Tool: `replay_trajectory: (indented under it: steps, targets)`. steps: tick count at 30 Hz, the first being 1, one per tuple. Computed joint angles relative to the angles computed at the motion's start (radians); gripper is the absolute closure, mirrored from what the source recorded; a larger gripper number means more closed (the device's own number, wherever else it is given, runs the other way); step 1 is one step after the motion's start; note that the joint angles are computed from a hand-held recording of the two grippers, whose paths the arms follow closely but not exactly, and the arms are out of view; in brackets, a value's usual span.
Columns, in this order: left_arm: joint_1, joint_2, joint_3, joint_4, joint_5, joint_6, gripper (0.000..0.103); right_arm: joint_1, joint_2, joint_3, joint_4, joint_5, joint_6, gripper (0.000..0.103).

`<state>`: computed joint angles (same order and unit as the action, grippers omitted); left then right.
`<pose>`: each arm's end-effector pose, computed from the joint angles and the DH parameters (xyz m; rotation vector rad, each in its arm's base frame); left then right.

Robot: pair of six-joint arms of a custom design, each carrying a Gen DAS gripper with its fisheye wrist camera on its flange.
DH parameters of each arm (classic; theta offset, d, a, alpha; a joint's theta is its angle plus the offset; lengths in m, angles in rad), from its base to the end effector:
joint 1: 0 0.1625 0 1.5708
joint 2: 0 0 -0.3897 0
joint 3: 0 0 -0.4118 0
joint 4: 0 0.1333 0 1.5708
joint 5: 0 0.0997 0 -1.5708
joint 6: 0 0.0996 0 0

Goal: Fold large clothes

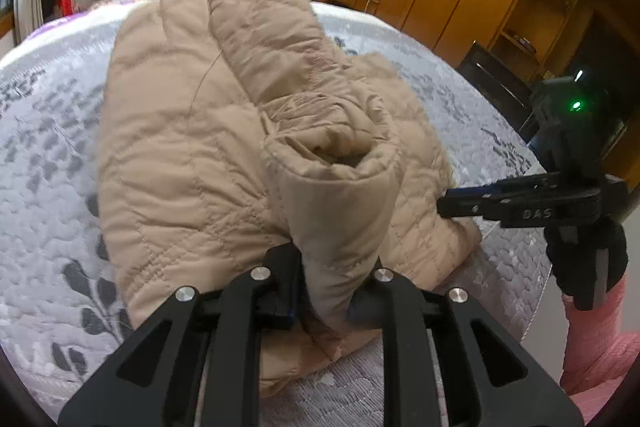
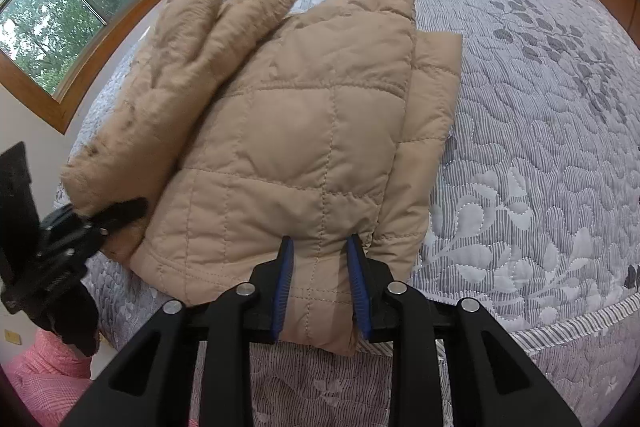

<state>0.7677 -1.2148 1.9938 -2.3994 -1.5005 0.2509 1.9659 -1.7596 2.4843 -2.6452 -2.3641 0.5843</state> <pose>-0.2863 -0.4714 0.1442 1.5496 2.6684 -0.1032 0.1933 -0.3016 0.2408 -0.4136 -2.4318 0.8681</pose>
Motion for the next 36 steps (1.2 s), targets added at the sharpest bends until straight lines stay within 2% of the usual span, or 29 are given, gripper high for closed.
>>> replay_trajectory:
  steps: [11, 13, 17, 21, 23, 25, 28, 29, 30, 32, 36]
  targets:
    - [0.004, 0.01, 0.013, -0.027, 0.007, 0.011, 0.084, -0.005, 0.009, -0.008, 0.006, 0.002, 0.005, 0.074]
    - [-0.002, -0.003, 0.008, -0.013, 0.003, 0.003, 0.08, -0.002, 0.007, -0.019, 0.034, -0.001, 0.016, 0.074]
    - [0.016, -0.05, -0.025, 0.088, -0.085, -0.006, 0.062, 0.033, 0.018, -0.057, 0.11, -0.036, 0.05, 0.067]
    - [0.062, -0.097, -0.076, 0.201, -0.22, -0.007, 0.059, 0.089, 0.023, -0.099, 0.184, -0.092, 0.09, 0.062]
    - [0.084, -0.11, -0.108, 0.229, -0.26, -0.018, 0.059, 0.108, 0.018, -0.121, 0.198, -0.094, 0.091, 0.06]
    - [0.089, -0.107, -0.137, 0.228, -0.228, -0.052, 0.059, 0.118, 0.019, -0.142, 0.19, -0.087, 0.07, 0.053]
    - [0.071, -0.075, -0.176, 0.199, -0.067, -0.128, 0.06, 0.114, 0.04, -0.19, 0.163, -0.061, 0.033, 0.041]
    - [0.055, -0.055, -0.189, 0.197, 0.02, -0.153, 0.06, 0.108, 0.05, -0.208, 0.155, -0.046, 0.015, 0.039]
    - [0.046, -0.034, -0.203, 0.198, 0.077, -0.165, 0.061, 0.099, 0.064, -0.227, 0.146, -0.03, -0.004, 0.036]
    - [0.043, -0.001, -0.227, 0.207, 0.131, -0.178, 0.061, 0.086, 0.094, -0.258, 0.144, -0.001, -0.005, 0.033]
    - [0.033, 0.06, -0.253, 0.196, 0.246, -0.204, 0.061, 0.019, 0.123, -0.295, 0.121, 0.127, -0.014, 0.031]
